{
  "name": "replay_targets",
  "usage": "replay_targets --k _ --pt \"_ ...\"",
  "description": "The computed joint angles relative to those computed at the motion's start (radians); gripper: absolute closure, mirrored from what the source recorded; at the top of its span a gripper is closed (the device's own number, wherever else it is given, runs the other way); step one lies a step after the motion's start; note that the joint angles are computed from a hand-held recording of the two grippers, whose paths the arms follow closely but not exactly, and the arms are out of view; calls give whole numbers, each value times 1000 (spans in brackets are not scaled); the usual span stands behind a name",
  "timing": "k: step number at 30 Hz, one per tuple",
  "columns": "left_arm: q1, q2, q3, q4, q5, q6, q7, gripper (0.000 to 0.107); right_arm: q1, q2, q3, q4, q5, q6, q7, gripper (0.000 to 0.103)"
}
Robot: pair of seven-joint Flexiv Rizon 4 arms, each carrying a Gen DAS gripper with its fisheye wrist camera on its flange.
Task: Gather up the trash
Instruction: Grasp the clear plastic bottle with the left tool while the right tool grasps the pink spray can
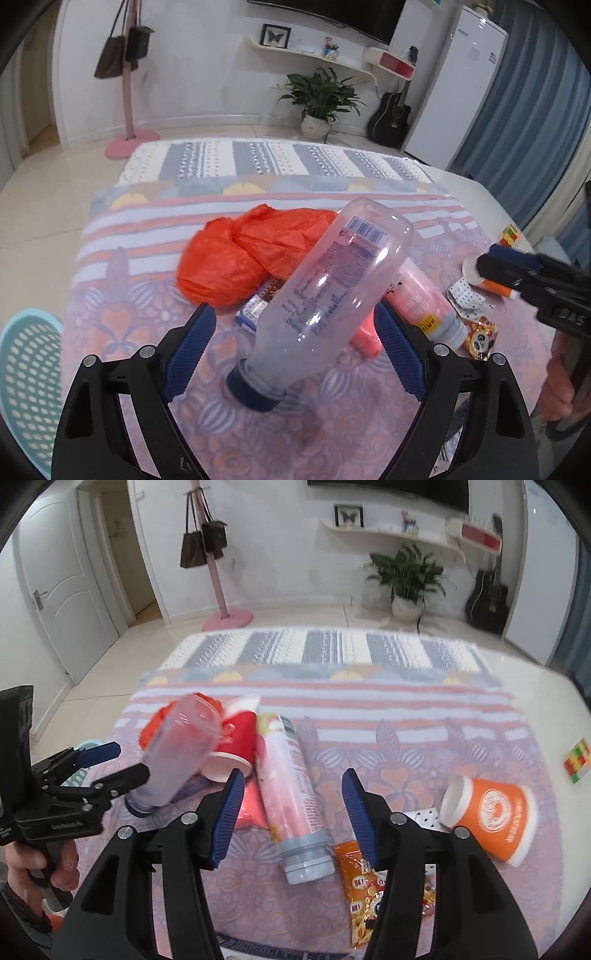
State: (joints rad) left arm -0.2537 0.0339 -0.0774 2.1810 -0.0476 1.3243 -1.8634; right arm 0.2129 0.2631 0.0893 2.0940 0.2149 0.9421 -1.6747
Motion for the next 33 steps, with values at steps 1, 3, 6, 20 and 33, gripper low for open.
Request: replay_targets --k 1,3,6,20,33 --pt "-3 -4 -1 4 -13 11 9 22 1 -7 0 0 1 -2 2 51" --pt "-11 -14 0 21 -58 39 49 22 4 -32 0 -2 -3 -1 -4 51" --pt "-23 -38 -4 44 -147 87 125 22 11 -63 -1 -14 17 -11 -21 51" --pt "-57 -96 -41 41 -341 139 288 39 -3 -169 34 -57 45 -33 -30 51" --pt "-119 -35 -57 113 -617 264 411 46 -15 -186 51 -54 14 -23 -13 56"
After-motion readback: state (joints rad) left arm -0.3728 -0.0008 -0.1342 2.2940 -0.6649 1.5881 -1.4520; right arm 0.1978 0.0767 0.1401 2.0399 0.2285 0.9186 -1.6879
